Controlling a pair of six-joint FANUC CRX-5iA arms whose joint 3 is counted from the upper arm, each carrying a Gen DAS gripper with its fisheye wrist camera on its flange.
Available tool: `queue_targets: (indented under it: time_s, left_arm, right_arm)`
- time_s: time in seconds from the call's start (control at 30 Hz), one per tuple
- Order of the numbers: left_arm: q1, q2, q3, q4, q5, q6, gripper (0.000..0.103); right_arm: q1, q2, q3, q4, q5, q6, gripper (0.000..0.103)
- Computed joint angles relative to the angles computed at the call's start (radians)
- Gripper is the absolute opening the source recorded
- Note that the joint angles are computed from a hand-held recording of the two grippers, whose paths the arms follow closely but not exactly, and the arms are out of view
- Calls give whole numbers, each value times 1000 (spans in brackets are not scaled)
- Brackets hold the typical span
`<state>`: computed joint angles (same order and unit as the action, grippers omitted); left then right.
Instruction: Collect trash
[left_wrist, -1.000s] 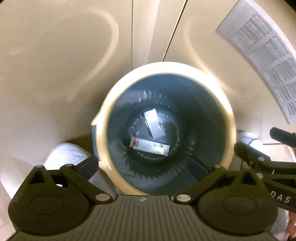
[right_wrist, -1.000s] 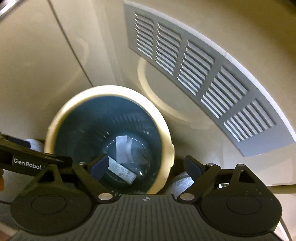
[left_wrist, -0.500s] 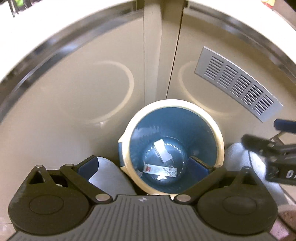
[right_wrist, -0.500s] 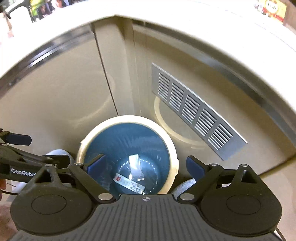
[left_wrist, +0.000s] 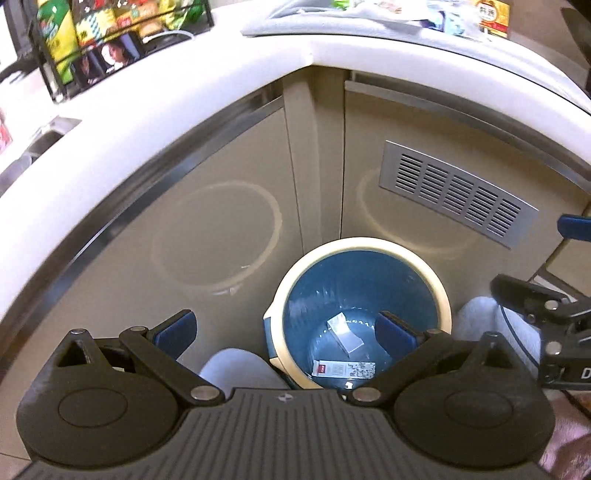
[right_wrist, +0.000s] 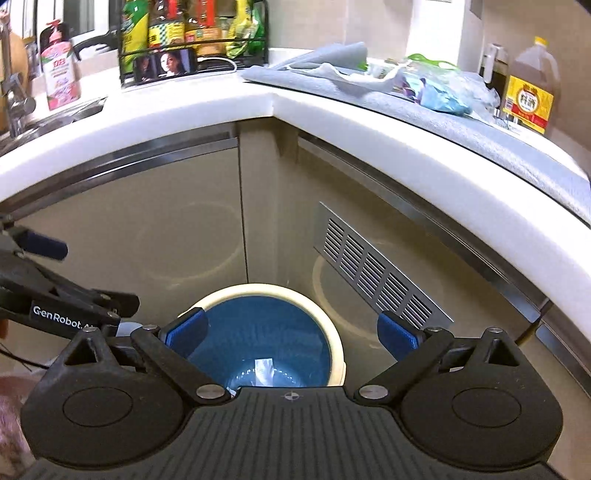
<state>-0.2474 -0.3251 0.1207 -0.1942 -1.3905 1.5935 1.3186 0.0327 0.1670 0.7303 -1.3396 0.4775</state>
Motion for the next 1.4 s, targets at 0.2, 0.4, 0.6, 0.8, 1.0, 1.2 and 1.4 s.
queue_targets:
  time_s: [0.2, 0.4, 0.6, 0.8, 1.0, 1.2, 1.4]
  left_arm:
    - [-11, -5, 0, -9, 6, -2, 103]
    - [-12, -6, -1, -9, 5, -4, 103]
    - [-16, -7, -3, -11, 11, -14, 103]
    - [-22, -14, -4, -24, 28, -10, 103]
    - [-25, -10, 2, -31, 24, -15, 103]
    - [-15, -1, 5, -19, 14, -19, 103]
    - [-17, 5, 4, -22, 8, -21, 103]
  right_arm:
    - [18, -1, -10, 29, -3, -5, 99]
    - [22, -4, -15, 32, -8, -9, 100]
    - [21, -4, -13, 25, -14, -8, 100]
    - [20, -4, -12, 17, -15, -5, 100]
    - [18, 0, -5, 4, -20, 0, 100]
    - [10, 4, 4, -12, -23, 11, 100]
    - [3, 11, 16, -34, -29, 23, 100]
